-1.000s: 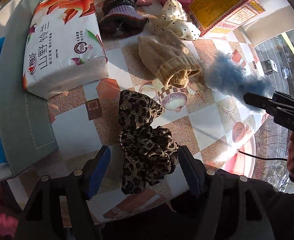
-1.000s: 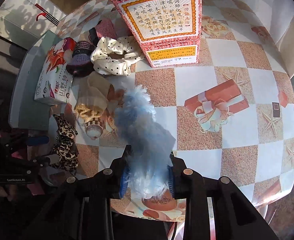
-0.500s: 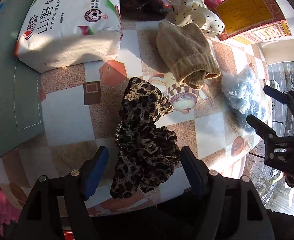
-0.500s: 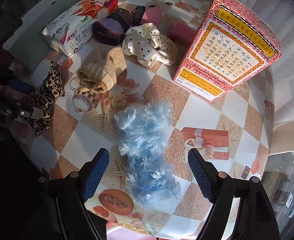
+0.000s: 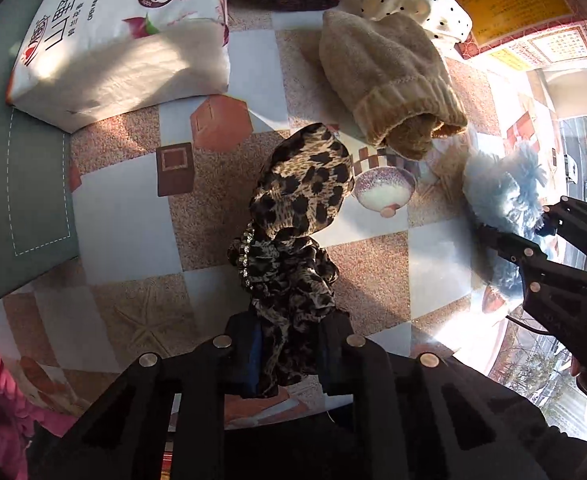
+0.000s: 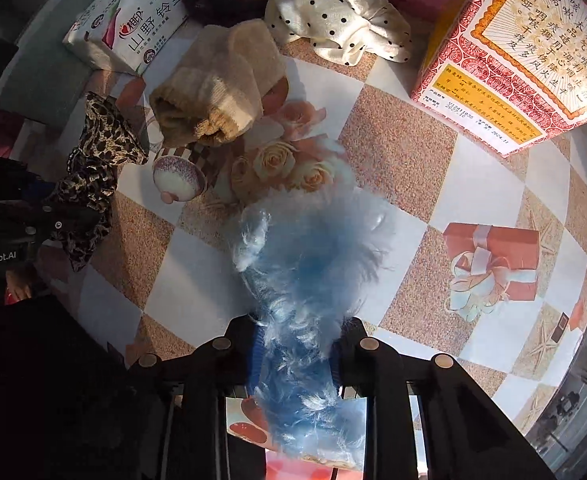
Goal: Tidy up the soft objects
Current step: 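Lift the leopard scrunchie with the left tool while the right lifts the fluffy item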
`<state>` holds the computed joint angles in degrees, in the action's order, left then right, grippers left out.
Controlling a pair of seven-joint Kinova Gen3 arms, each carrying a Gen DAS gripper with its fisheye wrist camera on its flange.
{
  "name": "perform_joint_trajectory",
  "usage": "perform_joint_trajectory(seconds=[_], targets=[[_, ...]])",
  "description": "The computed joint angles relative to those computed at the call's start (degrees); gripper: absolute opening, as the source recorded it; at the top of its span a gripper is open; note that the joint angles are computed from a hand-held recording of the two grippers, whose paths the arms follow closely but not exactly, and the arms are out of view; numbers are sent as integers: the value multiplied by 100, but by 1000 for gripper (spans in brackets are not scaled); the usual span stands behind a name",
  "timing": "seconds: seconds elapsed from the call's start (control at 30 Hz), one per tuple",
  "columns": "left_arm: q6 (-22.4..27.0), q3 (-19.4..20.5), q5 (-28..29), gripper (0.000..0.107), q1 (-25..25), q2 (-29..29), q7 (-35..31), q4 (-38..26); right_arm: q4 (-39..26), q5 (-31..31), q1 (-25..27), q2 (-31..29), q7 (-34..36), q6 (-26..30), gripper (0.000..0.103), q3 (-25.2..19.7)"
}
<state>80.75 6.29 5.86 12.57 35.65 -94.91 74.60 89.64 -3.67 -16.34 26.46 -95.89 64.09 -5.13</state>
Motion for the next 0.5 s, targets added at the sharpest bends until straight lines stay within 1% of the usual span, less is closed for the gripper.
perform_joint_trajectory(seconds=[0.17, 0.27, 0.33, 0.43, 0.5], targets=[[-56, 184, -331, 21, 294, -146, -675, 66, 461, -245, 256, -461, -261, -314, 26, 104], [-74, 273, -504, 21, 563, -180, -1084, 40, 876, -562, 652, -733, -353, -488, 26, 201], [-126, 314, -606, 21, 736, -229, -1348, 12, 1065, -701, 818, -878, -508, -536, 26, 264], [-208, 394, -585, 21, 906, -305, -1706, -109, 1289, -845, 1116, -1136, -728, -620, 26, 361], [-221, 426, -554, 21, 1016, -316, -1888, -325, 1351, -858, 1173, -1351, -1042, -640, 26, 466]])
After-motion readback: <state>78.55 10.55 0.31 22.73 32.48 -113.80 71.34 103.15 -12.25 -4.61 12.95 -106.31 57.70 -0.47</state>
